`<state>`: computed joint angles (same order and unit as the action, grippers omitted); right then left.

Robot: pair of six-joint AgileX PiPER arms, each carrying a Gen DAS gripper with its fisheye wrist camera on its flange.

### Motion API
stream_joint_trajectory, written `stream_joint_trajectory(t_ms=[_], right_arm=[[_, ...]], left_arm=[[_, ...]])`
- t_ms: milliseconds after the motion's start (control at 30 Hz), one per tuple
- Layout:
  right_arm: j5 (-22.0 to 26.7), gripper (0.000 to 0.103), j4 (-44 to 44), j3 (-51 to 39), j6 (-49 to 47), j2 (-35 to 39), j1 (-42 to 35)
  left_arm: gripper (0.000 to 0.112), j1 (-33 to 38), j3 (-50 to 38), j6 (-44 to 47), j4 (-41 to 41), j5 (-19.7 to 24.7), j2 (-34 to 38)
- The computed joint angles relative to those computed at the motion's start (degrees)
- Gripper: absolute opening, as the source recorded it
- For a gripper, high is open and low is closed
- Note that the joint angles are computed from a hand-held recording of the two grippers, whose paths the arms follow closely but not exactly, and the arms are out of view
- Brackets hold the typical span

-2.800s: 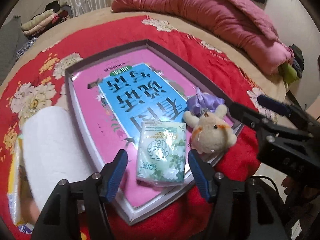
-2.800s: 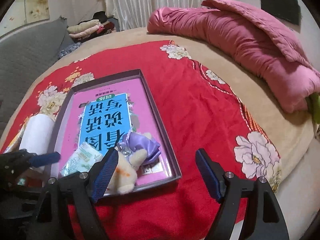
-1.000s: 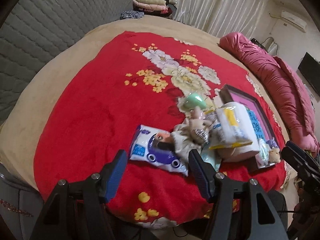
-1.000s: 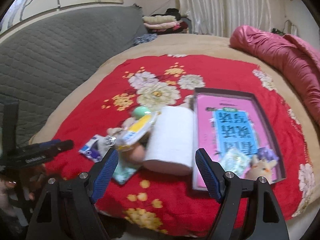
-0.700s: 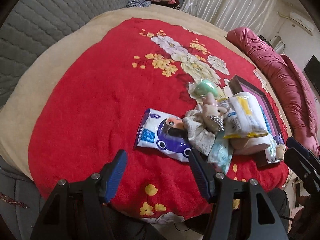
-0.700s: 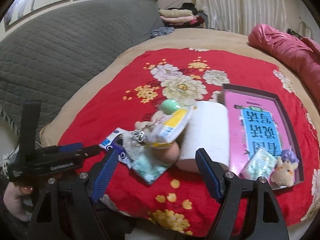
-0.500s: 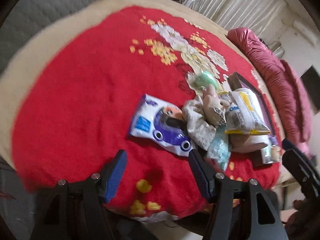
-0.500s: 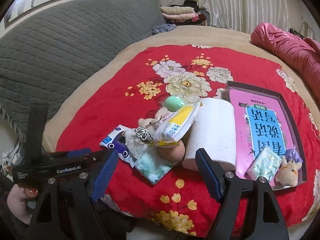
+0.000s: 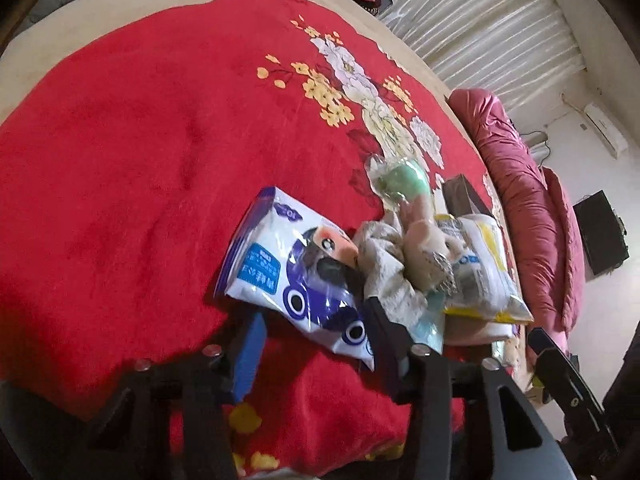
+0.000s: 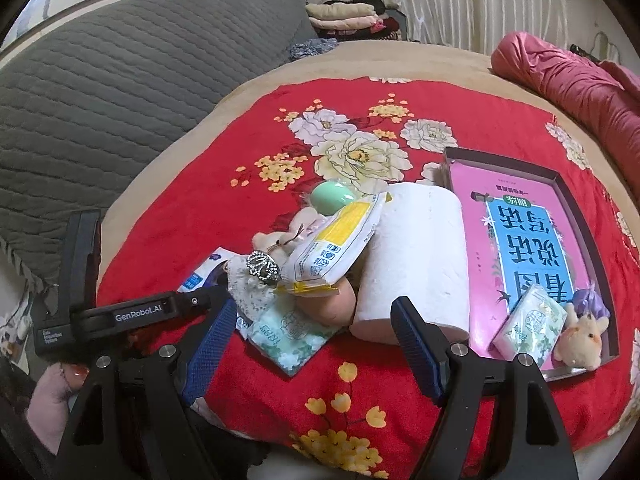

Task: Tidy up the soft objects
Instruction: 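Grasp blue cartoon wipes pack with left tool while right tool grasps yellow snack packet, then lift blue wipes pack with left tool while right tool lifts yellow packet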

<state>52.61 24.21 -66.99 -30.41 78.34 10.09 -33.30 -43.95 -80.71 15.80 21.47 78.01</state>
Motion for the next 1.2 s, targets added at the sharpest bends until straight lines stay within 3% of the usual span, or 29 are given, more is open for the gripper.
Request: stream_joint_trajectory(t_ms=[467,533,700,933,1200], right_arm=[[-0.6,0.081,2.4,-7.2,8.9,10.2,1.7],[-0.9,0.077,2.9,-7.7,9.2,11.3,1.6],[1.0,0.054,7.0,-9.7,7.8,14.6,0.1],[0.3,0.04,7.9,-11.5,8.5,17.8,0.2],[-0.3,0.033,6.6,-13.6,8.2,19.6,0.9]], left_arm=[[0.04,0.7,3.6,-13.4,14.8,-5.2,-0.4],[0.04,1.0,3.8,-13.5,15.3,-5.8,-0.4],[0.04,1.3,4.0,-15.0,17.7,-6.8,0.0],[0.04,4.7,6.4,-13.6,15.2,-13.4,0.2],[0.04,3.5,3.5,-17.8,21.7,-10.2,2.6]])
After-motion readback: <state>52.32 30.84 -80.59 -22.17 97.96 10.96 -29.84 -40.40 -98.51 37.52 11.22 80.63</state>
